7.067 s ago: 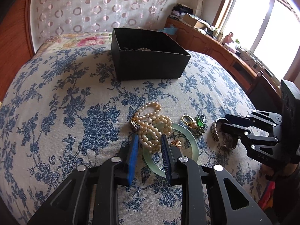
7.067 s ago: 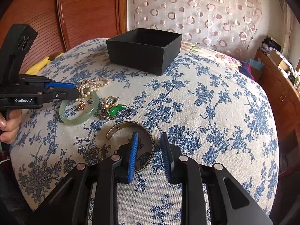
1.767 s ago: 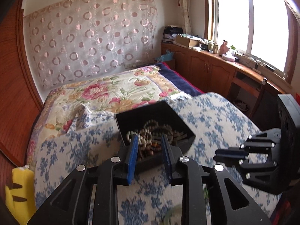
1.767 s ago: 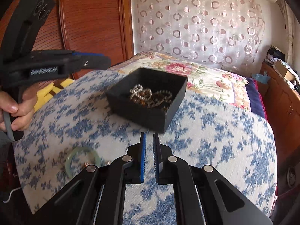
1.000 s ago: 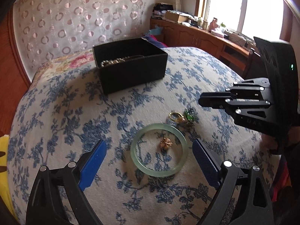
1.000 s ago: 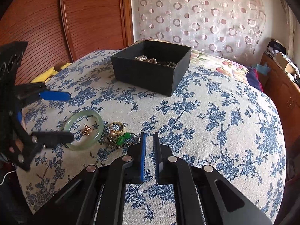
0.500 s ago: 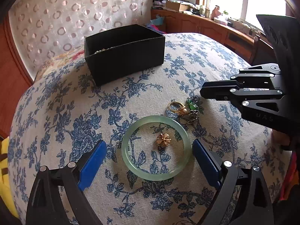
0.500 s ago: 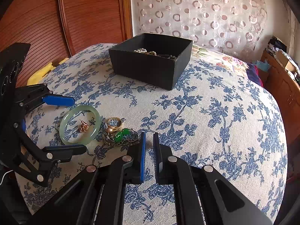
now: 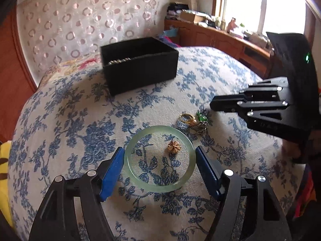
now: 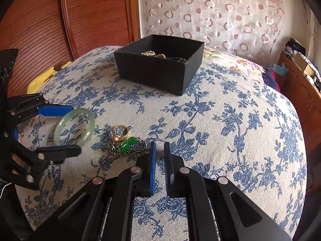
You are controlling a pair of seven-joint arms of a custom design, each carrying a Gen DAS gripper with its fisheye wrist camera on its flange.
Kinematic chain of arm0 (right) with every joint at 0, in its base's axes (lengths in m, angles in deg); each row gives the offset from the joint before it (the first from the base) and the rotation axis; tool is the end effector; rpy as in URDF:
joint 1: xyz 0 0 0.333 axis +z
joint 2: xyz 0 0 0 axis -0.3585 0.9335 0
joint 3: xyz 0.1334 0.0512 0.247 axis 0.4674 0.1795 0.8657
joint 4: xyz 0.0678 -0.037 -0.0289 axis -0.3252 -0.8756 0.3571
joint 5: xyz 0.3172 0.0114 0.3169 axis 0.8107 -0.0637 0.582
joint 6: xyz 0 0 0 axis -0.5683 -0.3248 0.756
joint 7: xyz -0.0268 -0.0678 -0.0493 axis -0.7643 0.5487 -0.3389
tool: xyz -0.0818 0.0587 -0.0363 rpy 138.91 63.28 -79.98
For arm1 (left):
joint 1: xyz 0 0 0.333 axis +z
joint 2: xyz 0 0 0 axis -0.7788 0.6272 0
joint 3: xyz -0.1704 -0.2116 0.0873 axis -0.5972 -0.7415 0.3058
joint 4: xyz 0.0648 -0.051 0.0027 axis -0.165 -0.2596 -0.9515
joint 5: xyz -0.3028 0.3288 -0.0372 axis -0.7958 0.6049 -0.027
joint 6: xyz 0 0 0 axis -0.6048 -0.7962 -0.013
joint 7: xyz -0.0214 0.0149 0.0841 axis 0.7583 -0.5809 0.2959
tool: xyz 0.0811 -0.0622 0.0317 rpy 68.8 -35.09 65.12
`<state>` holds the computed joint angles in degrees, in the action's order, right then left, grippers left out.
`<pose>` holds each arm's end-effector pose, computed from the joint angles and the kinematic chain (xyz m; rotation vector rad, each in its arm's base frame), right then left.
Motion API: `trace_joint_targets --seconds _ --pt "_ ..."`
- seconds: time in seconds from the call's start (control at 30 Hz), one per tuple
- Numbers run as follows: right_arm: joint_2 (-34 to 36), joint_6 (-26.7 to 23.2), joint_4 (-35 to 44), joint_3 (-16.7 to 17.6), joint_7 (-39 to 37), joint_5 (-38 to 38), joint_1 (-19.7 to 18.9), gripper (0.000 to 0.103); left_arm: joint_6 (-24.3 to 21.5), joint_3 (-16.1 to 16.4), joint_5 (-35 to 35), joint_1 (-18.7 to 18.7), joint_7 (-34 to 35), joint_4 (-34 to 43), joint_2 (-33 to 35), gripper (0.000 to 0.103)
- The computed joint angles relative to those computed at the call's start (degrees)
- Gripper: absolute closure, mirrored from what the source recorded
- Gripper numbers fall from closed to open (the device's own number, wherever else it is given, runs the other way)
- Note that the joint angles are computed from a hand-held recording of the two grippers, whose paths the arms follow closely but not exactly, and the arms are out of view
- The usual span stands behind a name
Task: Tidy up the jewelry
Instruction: 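Grasp the green pendant with the right tool while the left tool grasps the jade bangle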
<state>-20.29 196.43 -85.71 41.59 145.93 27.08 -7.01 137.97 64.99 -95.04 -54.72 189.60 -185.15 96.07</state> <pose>0.6603 0.1339 0.3890 -1.8463 1.7549 -0.6467 0.6840 -0.2925 0.3876 -0.9469 2.5746 -0.9948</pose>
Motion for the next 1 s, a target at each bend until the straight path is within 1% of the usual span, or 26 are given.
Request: trace_joint_targets --seconds 0.03,0.1,0.13,0.17,0.2,0.27,0.3,0.37,0.4,0.5,0.6,0.7,0.77,0.87,1.0 --pt "-0.19 0.26 -0.18 -0.42 1.2 -1.22 0.44 0.094 0.19 -0.43 -0.96 0.54 0.39 -0.35 -0.33 0.034" --pt "-0.61 1.95 -1.04 1.2 -1.47 3.08 -0.62 0.094 0.34 -1.03 -2.98 1.4 1.13 -0.89 -0.95 0.034" --pt "-0.62 2.26 -1.06 1.46 -2.0 4.1 -0.64 0.089 0.51 -1.13 -3.72 1.62 1.41 -1.13 -1.24 0.034" --pt "-0.66 2.49 -1.02 1.0 -1.02 3.25 -0.05 0.066 0.82 -1.1 -4.2 1.67 1.64 -1.36 -1.5 0.034" --pt "-0.72 3.03 -0.98 0.29 0.56 1.22 0.81 0.053 1.03 -0.99 -4.43 1.59 1.76 -1.44 -1.61 0.034" --pt "-0.43 2.72 -0.34 0.42 0.56 0.98 1.11 0.053 1.25 -0.99 -5.26 1.72 2.35 -1.77 -1.92 0.034" --pt "-0.27 2.62 -0.07 0.46 0.63 1.14 1.17 0.055 1.26 -0.89 -5.53 1.71 2.38 -1.81 -2.0 0.034" --pt "0.38 1.77 1.0 0.83 -0.22 2.37 1.04 0.056 1.25 -0.68 -5.77 1.57 2.39 -1.69 -1.96 0.034" --pt "0.81 0.9 1.7 0.55 0.06 1.79 1.37 0.06 1.34 -0.59 -5.82 1.49 2.42 -1.8 -2.04 0.034" --pt "1.81 -1.22 3.07 -0.09 1.16 0.13 2.07 0.07 1.24 -0.52 -6.08 1.45 2.77 -1.95 -2.15 0.034" --pt "1.55 -2.56 3.15 -0.28 1.27 -0.84 2.12 0.073 1.13 -0.43 -6.31 1.41 3.05 -2.11 -2.28 0.034" --pt "0.92 -5.02 3.07 -1.43 4.59 -5.65 2.75 0.074 1.23 -0.41 -6.69 1.35 3.34 -2.31 -2.41 0.034" --pt "0.62 -6.29 2.95 -1.64 6.73 -7.94 2.44 0.075 1.21 -0.34 -6.76 1.27 3.37 -2.31 -2.41 0.034" --pt "0.33 -5.81 2.56 -1.02 7.87 -8.22 1.35 0.075 1.29 -0.38 -7.08 1.27 3.65 -2.4 -2.53 0.034" --pt "0.5 -4.9 2.72 0.27 6.26 -5.47 0.31 0.075 1.41 -0.17 -6.95 1.07 3.52 -2.47 -2.58 0.034"
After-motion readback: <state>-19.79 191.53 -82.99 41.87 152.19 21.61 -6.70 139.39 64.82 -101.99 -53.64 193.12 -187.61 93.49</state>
